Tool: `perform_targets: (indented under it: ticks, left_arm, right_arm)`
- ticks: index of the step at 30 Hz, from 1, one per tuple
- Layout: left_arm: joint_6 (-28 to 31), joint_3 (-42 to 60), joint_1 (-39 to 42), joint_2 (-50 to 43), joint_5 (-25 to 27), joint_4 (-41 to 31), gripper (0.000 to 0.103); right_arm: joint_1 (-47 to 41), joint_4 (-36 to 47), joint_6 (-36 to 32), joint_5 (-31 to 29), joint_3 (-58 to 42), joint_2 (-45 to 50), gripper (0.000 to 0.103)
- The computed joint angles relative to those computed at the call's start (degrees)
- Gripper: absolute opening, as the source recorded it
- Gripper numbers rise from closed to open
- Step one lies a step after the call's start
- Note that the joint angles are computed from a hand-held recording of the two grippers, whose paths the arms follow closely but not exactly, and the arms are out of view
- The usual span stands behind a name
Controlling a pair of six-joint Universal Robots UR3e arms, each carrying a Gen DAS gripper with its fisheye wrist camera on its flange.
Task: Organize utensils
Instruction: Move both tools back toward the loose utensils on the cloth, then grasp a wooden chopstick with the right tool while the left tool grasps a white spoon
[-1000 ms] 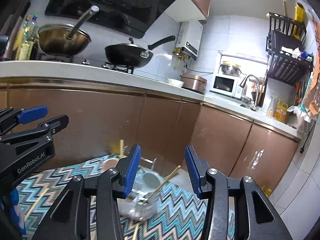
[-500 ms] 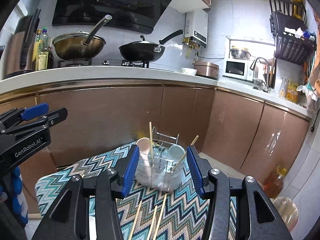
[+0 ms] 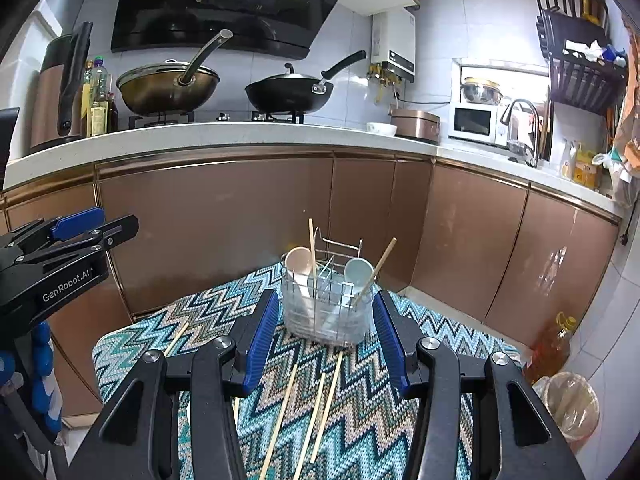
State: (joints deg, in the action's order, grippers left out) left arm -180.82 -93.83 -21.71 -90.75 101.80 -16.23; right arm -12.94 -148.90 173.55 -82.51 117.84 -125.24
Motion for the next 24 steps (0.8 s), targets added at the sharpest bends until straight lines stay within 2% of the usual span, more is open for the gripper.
perform_targets:
  ticks: [4,6,11,14,16,23,24]
  left_arm:
    - [0.0,-0.6,0.6,-0.4,-1.2,-1.3,0.048]
    - [0.1,-1.4,2.2,-0.4,-4.5,-3.0,0.048]
    - [2.4,-0.8,12.9,-0.9,-25.3,-18.9,0.048]
    - [6.0,0.3,17.5,-3.5,-35.1,-29.3,0.048]
    - [8.0,1.2,19.6,-6.2,-39.6,-35.7,0.048]
    - [10.7,2.6,19.6,-11.4,-41.4,-40.3,0.047]
    - [11.3,3.2,19.5,-12.2,-41.5,-40.8,0.047]
  right_arm:
    - [-2.1,1.6,0.1,2.0,0.6,-1.1,0.049]
    - [-3.3,2.3,-0.3,3.2,0.8,-1.3,0.049]
    - [-11.6,8.6,-2.9,11.1,1.4,-3.4,0.049]
    - [-15.8,13.5,-5.6,14.4,1.6,-2.7,0.049]
    - [-17.5,16.6,-7.3,16.0,1.5,-1.0,0.049]
    - [-21.7,25.7,-11.9,23.4,-0.2,10.2,0.048]
    - [-21.9,26.5,-12.2,24.2,-1.2,13.1,0.045]
